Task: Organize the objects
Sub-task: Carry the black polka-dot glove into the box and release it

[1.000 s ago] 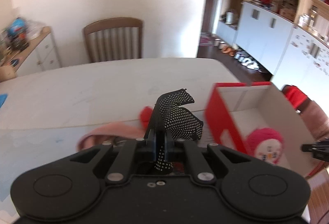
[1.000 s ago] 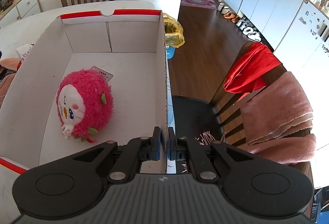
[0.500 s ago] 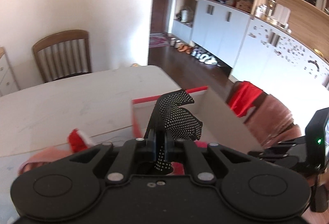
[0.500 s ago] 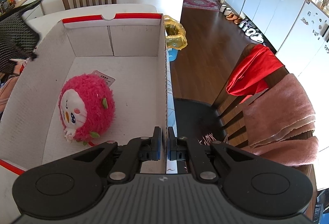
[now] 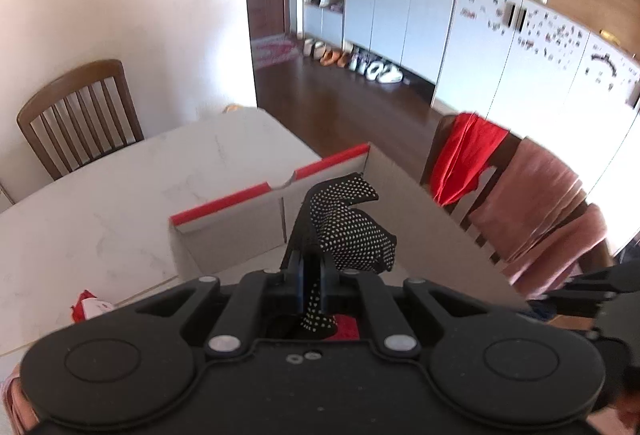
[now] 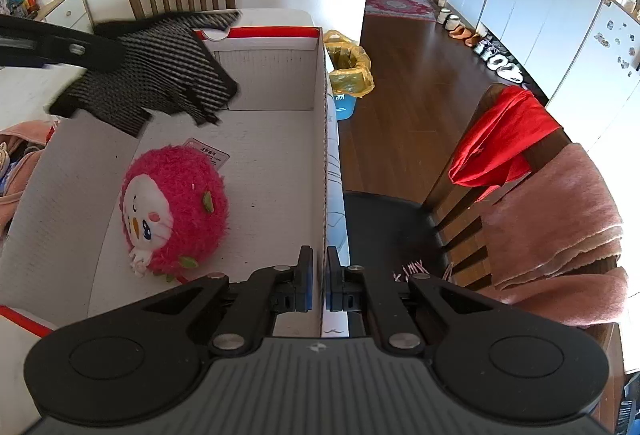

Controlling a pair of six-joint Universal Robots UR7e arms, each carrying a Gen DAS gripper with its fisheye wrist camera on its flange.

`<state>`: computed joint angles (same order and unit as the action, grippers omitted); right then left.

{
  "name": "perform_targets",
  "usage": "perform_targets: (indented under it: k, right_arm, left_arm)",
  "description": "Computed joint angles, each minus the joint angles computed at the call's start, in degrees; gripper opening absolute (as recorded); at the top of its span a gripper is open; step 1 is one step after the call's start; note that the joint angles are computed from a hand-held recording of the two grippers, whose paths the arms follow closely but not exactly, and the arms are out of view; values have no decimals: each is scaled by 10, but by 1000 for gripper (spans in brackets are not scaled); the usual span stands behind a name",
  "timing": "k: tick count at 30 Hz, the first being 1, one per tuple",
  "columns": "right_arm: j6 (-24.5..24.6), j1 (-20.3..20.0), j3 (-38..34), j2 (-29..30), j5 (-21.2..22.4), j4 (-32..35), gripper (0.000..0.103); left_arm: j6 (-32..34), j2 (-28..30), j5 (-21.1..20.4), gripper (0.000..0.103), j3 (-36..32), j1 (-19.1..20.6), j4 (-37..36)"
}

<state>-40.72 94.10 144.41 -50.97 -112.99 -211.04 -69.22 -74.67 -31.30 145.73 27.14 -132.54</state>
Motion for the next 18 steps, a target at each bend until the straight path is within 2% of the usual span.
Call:
perform_targets:
  k: [7,14,18]
  right_arm:
    - [4,-6,-1,-9,9,18,5]
    - [-3,-10,-2,-13,15,28,5]
    - [-6,-10,-3,-16,16,33,5]
  left_arm:
    - [67,54,-4,6,-32,73,-42]
    - [114,78,-28,8,-56,118,-59]
    - [127,84,-48,15,-67,137,-57]
